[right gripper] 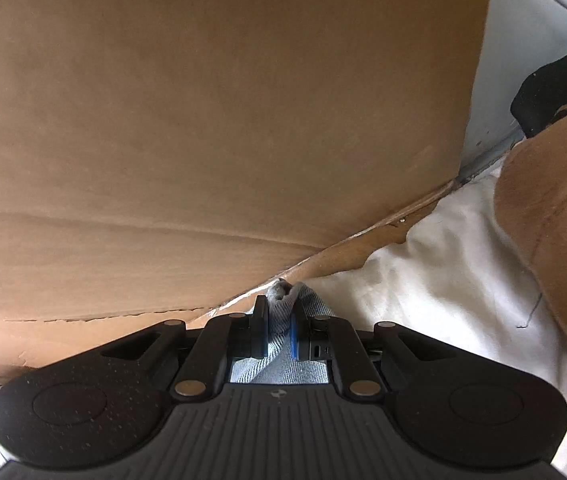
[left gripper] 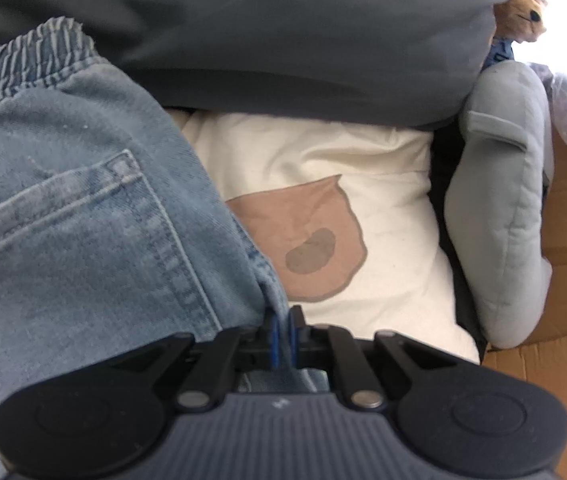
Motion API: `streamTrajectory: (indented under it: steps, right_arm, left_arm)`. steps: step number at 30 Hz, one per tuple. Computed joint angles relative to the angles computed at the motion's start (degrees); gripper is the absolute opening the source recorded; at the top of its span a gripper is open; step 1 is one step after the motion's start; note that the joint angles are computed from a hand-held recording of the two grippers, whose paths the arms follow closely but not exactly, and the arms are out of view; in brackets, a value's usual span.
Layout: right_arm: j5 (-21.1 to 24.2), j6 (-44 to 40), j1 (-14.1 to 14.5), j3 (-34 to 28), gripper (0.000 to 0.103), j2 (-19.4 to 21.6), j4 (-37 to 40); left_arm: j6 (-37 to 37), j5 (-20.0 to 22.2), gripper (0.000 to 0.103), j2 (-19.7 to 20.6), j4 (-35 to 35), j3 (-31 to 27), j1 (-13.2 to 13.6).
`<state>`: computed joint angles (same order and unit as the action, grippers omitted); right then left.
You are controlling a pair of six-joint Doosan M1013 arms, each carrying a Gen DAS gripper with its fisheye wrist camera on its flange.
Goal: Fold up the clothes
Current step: 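Lift the waistband with the left tool and fold it toward the cuff held by the right tool, then open both tools and release the folded jeans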
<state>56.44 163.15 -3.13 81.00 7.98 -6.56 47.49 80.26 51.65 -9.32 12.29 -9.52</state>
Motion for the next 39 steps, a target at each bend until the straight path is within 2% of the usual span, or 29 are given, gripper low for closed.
streamTrajectory:
  steps: [5,9,12,14,15,16,23,25,28,30,34,39]
  right_arm:
    - [0.34,0.29,0.11,-0.61,0.009,0.71,-0.20]
    - [-1.50,0.56,0.23,-0.11,0.011,0.70,-0.66]
    - [-4.30,1.82,0.40,1.18,0.021,-0.26,-1.15]
    - [-5.69,1.74,0.58,1.78,0.034,-0.93,-1.69]
    - [-5.83,1.26,0.76,1.85,0.034,-1.21,-2.28]
    - [-5.96,0.78,0.94,1.90,0.034,-1.48,-2.87]
    - [-5.46,-1.18,2.28,3.48,0.038,-4.10,-3.62]
    - [-4.79,-2.18,2.60,4.13,0.038,-4.87,-2.87]
    - [-4.30,-3.15,3.05,5.31,0.038,-6.16,-1.91]
    - [-2.81,-3.53,3.63,5.67,0.039,-6.83,-2.10]
    - [-0.33,-2.39,4.47,5.63,0.040,-7.90,-1.89]
    - [3.07,-3.75,5.66,3.36,0.044,-9.32,-1.48]
  left_arm:
    - [0.31,-0.59,0.005,-0.45,0.26,0.91,0.03]
    - [1.35,1.27,0.007,0.80,0.49,-1.49,-0.06]
    - [5.76,3.60,0.015,2.23,-0.06,-4.98,-0.14]
    - [8.27,4.77,0.019,2.97,-1.19,-6.95,-0.07]
    - [9.23,6.20,0.019,4.10,-1.63,-9.55,-0.06]
    - [10.25,6.30,0.019,4.10,-2.09,-9.77,-0.07]
    - [17.58,0.13,0.022,-2.86,-7.60,3.88,-0.50]
    - [19.99,-0.45,0.023,-4.69,-9.22,7.12,-0.64]
    - [23.35,-0.16,0.034,-5.90,-10.75,9.21,-0.86]
    - [25.13,-0.07,0.035,-7.03,-10.84,10.80,-1.12]
    - [26.21,2.56,0.035,-7.80,-11.55,10.53,-1.62]
    - [28.77,9.53,0.035,-6.57,-13.75,3.40,-2.55]
